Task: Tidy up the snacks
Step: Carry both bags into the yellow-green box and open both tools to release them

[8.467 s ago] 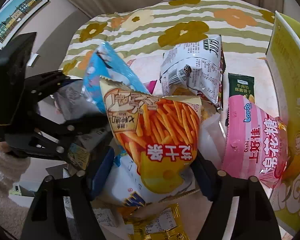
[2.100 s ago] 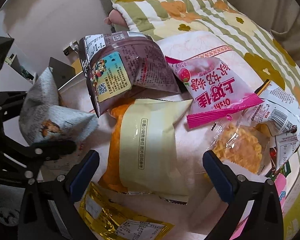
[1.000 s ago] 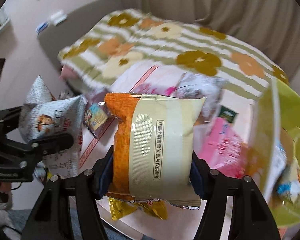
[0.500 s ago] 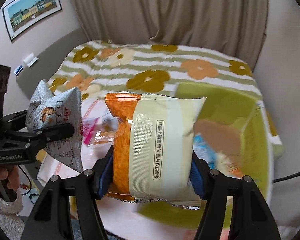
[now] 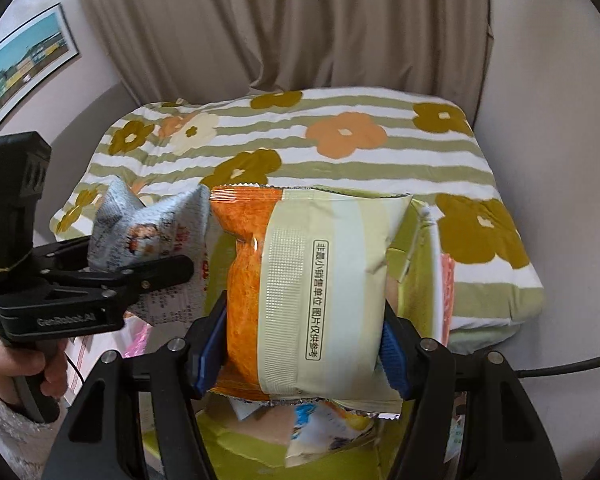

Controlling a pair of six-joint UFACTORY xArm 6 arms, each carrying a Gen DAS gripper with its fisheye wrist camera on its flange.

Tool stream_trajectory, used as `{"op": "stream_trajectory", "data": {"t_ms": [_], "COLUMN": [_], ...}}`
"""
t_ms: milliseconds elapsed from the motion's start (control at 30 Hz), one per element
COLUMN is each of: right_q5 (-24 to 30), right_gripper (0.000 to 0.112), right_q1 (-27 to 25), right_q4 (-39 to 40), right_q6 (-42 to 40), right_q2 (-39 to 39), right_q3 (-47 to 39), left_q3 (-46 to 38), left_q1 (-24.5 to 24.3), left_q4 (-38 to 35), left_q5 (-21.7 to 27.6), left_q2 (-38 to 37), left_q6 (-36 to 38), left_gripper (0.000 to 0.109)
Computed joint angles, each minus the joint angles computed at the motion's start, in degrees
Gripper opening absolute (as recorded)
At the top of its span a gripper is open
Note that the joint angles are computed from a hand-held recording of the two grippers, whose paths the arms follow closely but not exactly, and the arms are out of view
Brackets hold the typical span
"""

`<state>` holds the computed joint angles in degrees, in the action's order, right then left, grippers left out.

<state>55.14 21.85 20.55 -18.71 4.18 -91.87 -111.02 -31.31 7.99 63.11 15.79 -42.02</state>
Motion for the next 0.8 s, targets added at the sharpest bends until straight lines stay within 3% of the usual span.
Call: {"op": "stream_trajectory", "data": {"t_ms": [133,233,367,400,500,800], "right_q5": [1.05,1.85,2.78,2.9,3.07,3.07], "right_gripper": [0.061,0.061,0.061,0.061,0.061,0.061], "right_q1": [-1.11,-1.6,-2.19,-2.2,-2.22,-1.56], "right_q4": [-0.05,-0.27,-0.5,-0.58,-0.59,-2.02], "right_q6": [1.2,2.84,4.15,4.49,5.18,6.61], "right_q2": [2.3,3.97,6.43,6.77,7.37,7.22], "right_q3": [-2.06,-3.72,-6.31,-6.62,-6.96,-5.51], "left_q3": [-9.36,-17.14,-25.21,-25.6,-24.11,-8.25], "left_q1": [0.29,0.04,-0.28,-0.46,-0.43,-0.94], "left_q4": [-1.23,-0.7,-0.34,0.27,0.25,3.96], "left_q5": [4.68,8.39,12.22,12.57,12.96,9.0], "left_q2": [7.27,12.54,17.86,18.18,17.4,6.79], "left_q6": [4.27,6.95,9.18,9.39,10.11,7.2], "left_gripper": [0.064,0.071,0.097,0.098,0.098,0.098]}}
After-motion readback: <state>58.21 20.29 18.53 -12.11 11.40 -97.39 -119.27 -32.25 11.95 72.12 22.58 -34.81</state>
